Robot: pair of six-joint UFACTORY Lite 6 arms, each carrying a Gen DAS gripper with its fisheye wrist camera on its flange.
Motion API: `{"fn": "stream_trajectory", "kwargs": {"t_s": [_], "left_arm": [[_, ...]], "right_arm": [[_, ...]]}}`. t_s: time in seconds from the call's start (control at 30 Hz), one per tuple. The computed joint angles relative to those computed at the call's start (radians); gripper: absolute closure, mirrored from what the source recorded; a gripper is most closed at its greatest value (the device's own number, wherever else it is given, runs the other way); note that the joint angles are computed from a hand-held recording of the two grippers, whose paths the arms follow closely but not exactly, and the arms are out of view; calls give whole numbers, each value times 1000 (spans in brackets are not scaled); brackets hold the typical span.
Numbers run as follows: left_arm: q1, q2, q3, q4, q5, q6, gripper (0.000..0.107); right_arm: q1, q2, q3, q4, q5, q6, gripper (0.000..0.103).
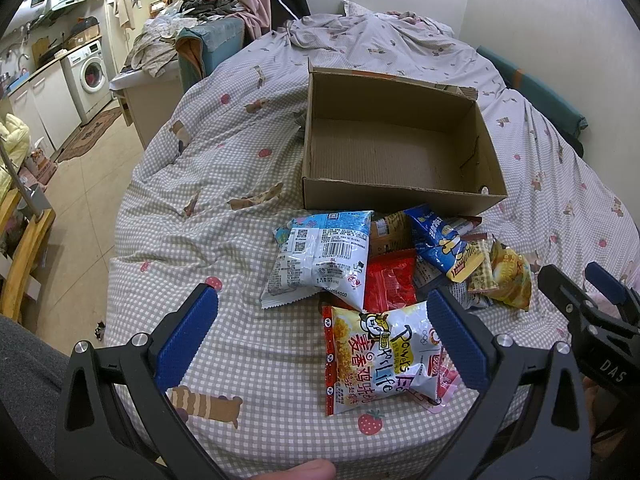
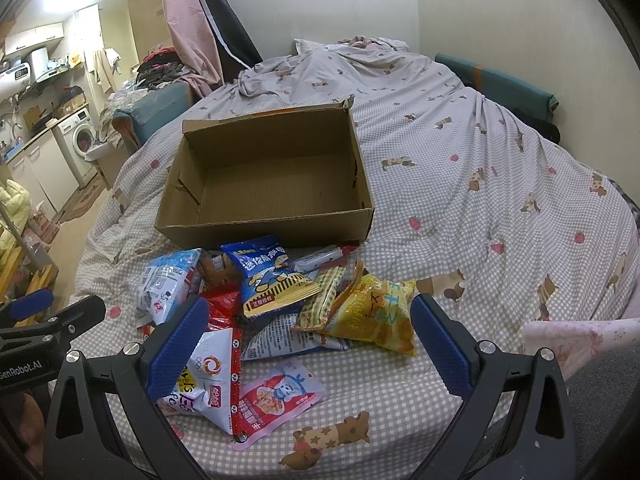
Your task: Organize snacks
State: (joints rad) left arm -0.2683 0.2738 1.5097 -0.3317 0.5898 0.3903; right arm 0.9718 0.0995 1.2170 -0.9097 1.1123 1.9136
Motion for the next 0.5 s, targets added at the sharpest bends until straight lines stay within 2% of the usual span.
{"fn": "stream_trajectory", "kwargs": {"t_s": [0.5], "left_arm": [[-11, -3, -9, 10, -13, -14, 4]], "right_arm": [[-1, 3, 4, 7, 2, -11, 1]]}}
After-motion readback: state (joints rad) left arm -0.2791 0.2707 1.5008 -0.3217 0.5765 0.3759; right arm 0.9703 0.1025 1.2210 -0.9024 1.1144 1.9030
